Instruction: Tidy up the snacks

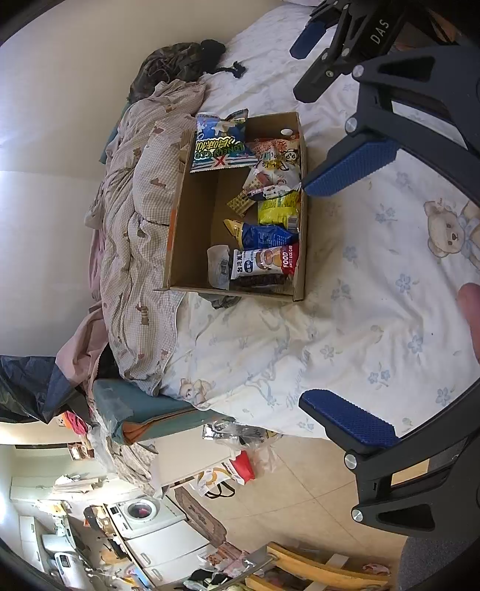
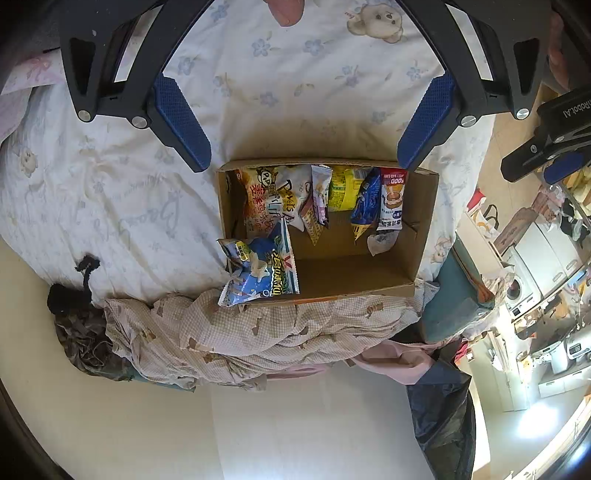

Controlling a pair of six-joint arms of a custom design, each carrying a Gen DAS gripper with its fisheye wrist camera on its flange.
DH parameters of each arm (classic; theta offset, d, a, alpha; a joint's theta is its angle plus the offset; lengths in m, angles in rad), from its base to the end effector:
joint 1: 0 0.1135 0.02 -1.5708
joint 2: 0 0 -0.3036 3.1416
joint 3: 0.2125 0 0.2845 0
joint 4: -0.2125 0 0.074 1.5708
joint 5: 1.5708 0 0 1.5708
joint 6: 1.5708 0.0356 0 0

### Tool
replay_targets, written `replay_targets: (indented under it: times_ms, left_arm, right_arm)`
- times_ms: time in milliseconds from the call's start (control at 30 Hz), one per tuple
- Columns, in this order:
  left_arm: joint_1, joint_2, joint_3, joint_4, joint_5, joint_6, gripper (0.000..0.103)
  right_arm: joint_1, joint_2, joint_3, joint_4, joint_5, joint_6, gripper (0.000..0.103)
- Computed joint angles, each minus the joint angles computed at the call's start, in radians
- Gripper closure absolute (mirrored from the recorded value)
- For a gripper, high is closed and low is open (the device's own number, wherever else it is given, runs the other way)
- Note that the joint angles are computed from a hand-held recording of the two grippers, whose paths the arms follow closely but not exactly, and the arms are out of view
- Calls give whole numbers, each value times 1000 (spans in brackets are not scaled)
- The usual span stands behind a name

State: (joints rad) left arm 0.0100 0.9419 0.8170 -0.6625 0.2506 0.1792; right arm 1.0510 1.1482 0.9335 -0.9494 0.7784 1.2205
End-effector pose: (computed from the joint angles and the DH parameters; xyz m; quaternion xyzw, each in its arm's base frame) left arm 0.2015 -0.0068 0.3070 0.1250 0.9097 -0.0792 0.3880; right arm 0.1306 0.1779 0.2985 0.1531 0.8964 0.0128 0.4158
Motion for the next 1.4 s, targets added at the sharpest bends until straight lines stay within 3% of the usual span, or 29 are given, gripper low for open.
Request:
replay_targets:
  times_ms: [1400]
  left_arm:
    - [10, 13, -2, -7, 8, -6, 0]
  right_arm:
    - [-8, -2, -5, 9, -5, -9, 0]
